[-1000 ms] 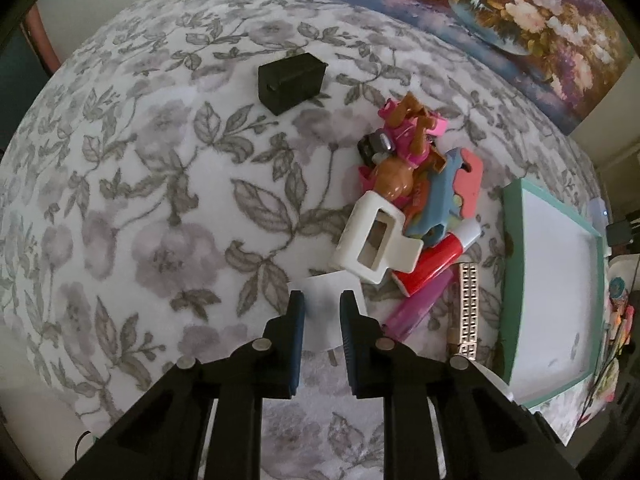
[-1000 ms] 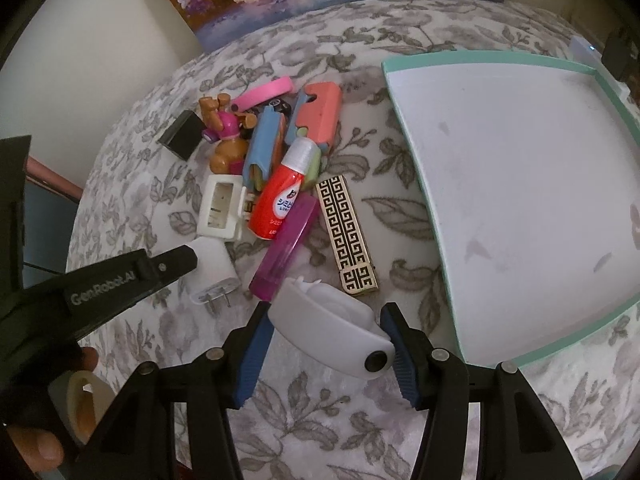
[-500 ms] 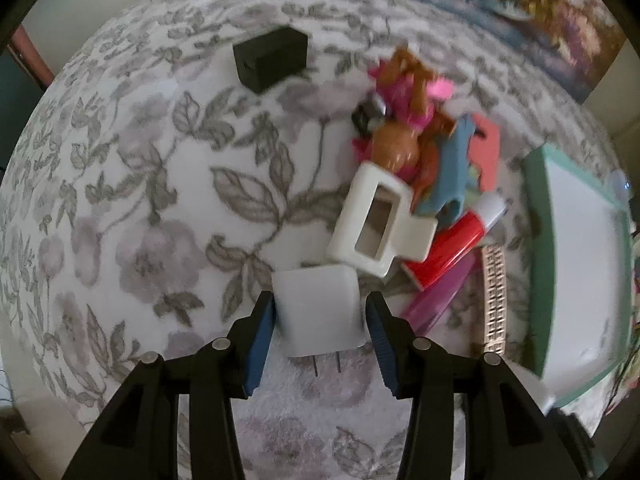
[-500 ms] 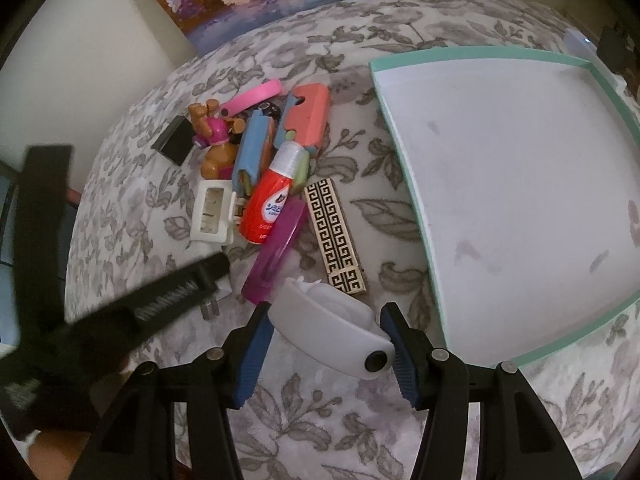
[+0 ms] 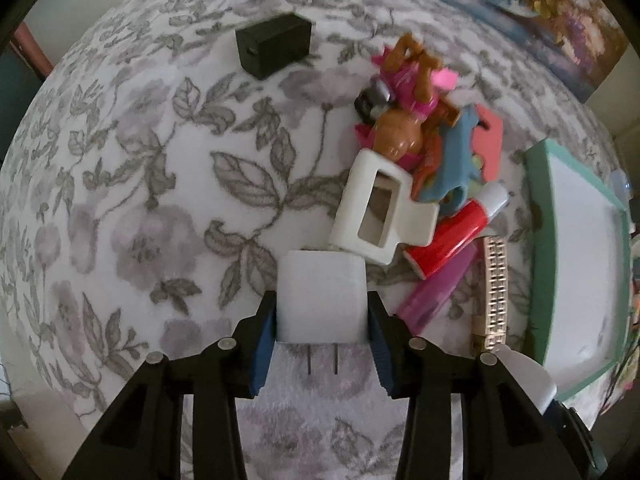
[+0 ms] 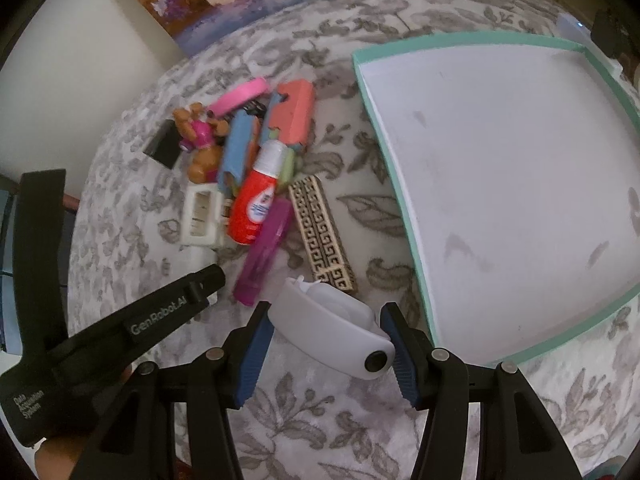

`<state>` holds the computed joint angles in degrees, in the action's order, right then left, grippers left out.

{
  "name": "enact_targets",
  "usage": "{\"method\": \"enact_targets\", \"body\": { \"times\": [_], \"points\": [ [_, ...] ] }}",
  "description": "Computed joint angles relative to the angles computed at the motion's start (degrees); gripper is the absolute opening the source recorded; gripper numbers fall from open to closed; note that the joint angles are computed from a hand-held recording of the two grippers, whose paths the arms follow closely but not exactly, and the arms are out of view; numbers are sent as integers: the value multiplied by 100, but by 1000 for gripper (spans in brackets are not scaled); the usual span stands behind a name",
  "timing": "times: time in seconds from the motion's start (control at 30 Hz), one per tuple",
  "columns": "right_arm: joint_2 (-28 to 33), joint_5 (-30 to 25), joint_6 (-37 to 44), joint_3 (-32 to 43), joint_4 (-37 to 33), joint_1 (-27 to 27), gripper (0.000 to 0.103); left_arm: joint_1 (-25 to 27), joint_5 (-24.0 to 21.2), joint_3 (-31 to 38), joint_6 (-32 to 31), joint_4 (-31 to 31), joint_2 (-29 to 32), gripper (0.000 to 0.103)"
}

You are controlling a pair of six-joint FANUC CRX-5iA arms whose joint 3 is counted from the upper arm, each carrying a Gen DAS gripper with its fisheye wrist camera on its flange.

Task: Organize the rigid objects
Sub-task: 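Release the charger into the teal tray with the left tool while the right tool releases the oval piece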

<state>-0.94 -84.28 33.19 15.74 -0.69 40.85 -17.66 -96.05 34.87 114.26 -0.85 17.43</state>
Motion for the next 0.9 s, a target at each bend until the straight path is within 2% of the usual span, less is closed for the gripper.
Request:
{"method": "enact_targets", "body": {
  "times": [0.23, 0.37, 0.47, 0.57, 0.7, 0.9],
  "points": [
    [-153, 184, -114, -15, 452, 51, 58, -137, 412, 71, -80, -290, -431, 44],
    [-246, 110, -310, -137, 892, -40, 58, -275, 595, 249, -199, -221, -437, 44],
    [-337, 52, -622, -271, 1140, -207, 58, -452, 451, 681, -328, -221, -160, 44],
    [-406, -21, -843, -376, 1349, -407, 58, -573, 120, 1254, -401, -35, 248, 44],
    [-482, -81, -1104, -486, 1493, -684, 59, -991, -493, 2589, -542, -298, 1078, 44],
    [-555, -327, -1459, -686, 1659, -1027, 59, -1281, -978, 3952, -553, -100, 2038, 44]
  ]
}}
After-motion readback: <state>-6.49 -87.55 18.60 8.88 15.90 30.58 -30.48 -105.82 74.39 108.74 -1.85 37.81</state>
